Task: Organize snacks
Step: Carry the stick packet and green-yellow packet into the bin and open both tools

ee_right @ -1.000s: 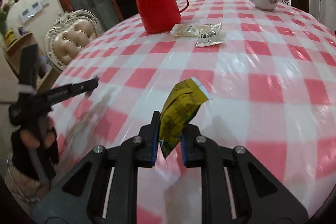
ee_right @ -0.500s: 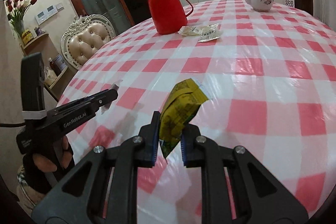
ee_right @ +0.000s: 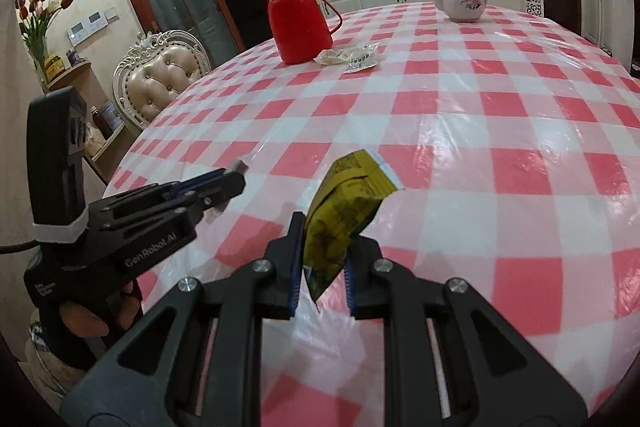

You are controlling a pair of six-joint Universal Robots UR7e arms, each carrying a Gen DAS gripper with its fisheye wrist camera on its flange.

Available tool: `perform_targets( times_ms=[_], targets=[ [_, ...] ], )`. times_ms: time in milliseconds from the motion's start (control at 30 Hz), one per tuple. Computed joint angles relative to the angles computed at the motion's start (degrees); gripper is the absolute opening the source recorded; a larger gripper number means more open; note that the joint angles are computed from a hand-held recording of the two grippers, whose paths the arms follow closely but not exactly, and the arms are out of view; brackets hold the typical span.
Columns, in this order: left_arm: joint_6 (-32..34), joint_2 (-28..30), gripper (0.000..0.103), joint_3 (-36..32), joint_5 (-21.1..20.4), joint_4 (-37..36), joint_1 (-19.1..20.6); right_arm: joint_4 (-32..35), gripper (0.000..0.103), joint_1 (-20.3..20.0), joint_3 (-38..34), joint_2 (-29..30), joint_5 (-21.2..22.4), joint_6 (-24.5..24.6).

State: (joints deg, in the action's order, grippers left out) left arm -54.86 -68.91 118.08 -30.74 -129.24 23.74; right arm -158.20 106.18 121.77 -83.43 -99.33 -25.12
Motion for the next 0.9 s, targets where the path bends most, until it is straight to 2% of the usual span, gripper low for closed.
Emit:
perform_targets(
  times_ms=[300, 567, 767, 900],
  targets=[
    [-0.13, 2.98, 0.014, -1.28, -1.16, 1.06, -3.19, -0.28, 0.021, -0.91, 3.54, -6.76, -0.77, -3.64],
    [3.8, 7.91, 0.014, -4.21, -3.61, -1.17, -4.98, 2.92, 0.021, -4.73, 5.86, -14.84, 0.19, -7.87],
    [13.24, 13.96, 0.014, -7.48, -10.94, -10.35, -5.99, 8.22, 0.021, -9.84, 6.74, -22.89, -1.53, -12.86],
    [20.11, 18.85, 0.014, -10.97, -18.7, -16.17, -6.23, 9.59, 0.021, -13.64, 6.6, -27.69, -4.42, -15.13]
  ],
)
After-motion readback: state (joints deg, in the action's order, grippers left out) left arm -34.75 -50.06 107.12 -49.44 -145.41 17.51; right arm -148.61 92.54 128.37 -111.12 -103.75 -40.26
